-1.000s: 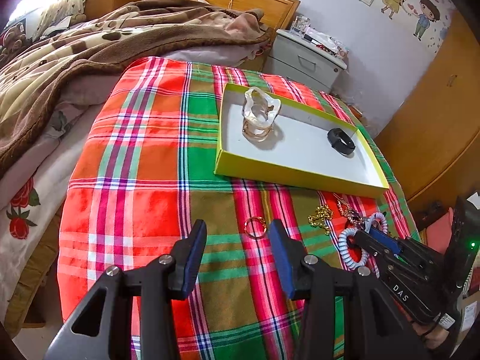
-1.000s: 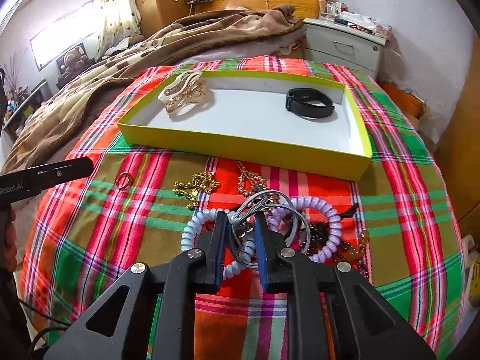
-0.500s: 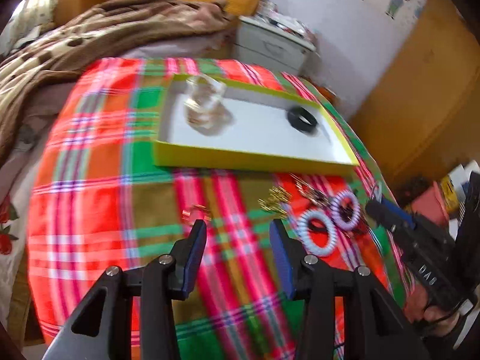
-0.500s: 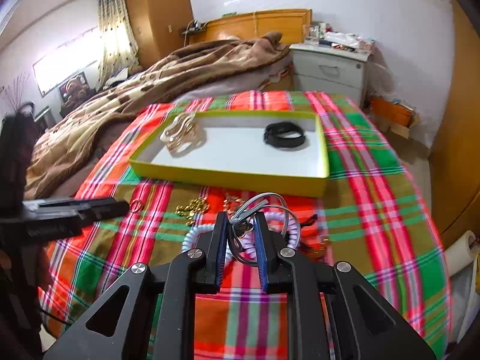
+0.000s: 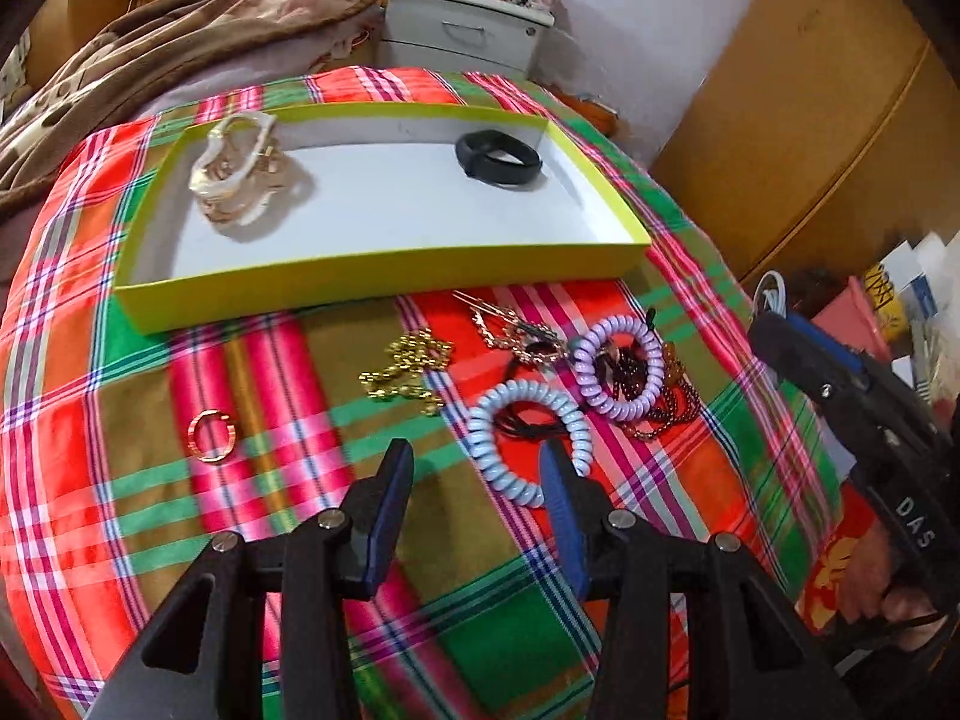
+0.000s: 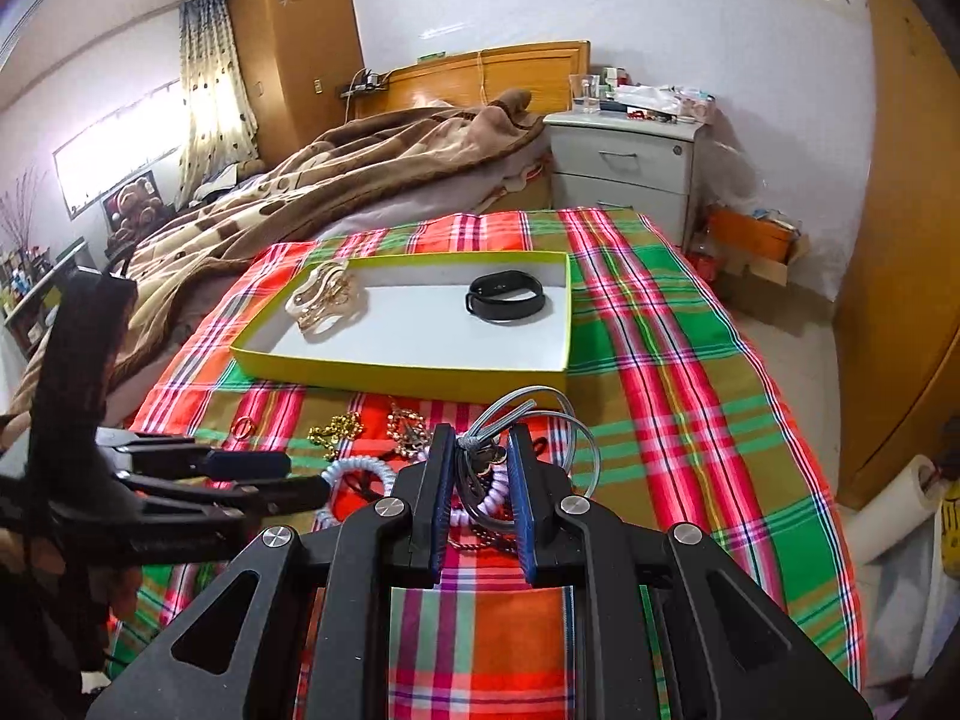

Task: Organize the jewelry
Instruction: 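Grasp the white spiral hair tie with the left tool while the right tool grasps the grey cords, then carry the spiral tie and grey cords into the box lid and release both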

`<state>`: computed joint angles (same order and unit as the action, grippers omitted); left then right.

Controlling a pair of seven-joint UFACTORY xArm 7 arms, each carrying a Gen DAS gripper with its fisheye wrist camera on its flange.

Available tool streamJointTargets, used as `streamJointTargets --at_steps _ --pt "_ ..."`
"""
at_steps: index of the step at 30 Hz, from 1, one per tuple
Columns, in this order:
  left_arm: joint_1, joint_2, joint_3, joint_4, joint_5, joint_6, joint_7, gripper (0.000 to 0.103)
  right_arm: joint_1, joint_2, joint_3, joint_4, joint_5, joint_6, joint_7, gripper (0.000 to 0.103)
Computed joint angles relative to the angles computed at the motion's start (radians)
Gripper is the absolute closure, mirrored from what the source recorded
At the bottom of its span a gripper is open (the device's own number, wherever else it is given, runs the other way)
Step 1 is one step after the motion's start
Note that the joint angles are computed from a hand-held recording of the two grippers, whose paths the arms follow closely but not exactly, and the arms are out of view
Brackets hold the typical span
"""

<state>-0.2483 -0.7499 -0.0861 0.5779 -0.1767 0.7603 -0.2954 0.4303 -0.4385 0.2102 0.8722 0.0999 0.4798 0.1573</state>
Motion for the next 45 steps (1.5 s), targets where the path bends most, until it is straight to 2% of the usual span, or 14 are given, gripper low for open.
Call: streamJointTargets --at_steps 4,15,19,26,45 --pt "0.023 0.033 -0.044 0.025 0.054 0.032 -0.029 0.058 0.004 -0.001 -0.013 -0.011 0.010 -0.007 -0.013 0.085" --pt "0.034 0.059 -0.074 0.043 0.130 0.050 -0.086 0.061 0.022 0.003 -0.037 -0.025 0.061 -0.029 -0.056 0.085" --pt "0.024 0.062 -0.064 0.043 0.130 0.047 -0.085 0.080 0.023 0.003 -0.043 -0.029 0.074 -0.031 -0.067 0.085" --pt "0.015 0.058 -0.048 0.038 0.112 0.040 -0.081 0.092 0.019 0.006 -0.041 -0.025 0.081 -0.028 -0.075 0.085" --pt "0.035 -0.017 -0.030 0.033 0.103 0.024 -0.064 0.093 -0.003 0.016 -0.019 0.007 0.035 -0.025 -0.044 0.085"
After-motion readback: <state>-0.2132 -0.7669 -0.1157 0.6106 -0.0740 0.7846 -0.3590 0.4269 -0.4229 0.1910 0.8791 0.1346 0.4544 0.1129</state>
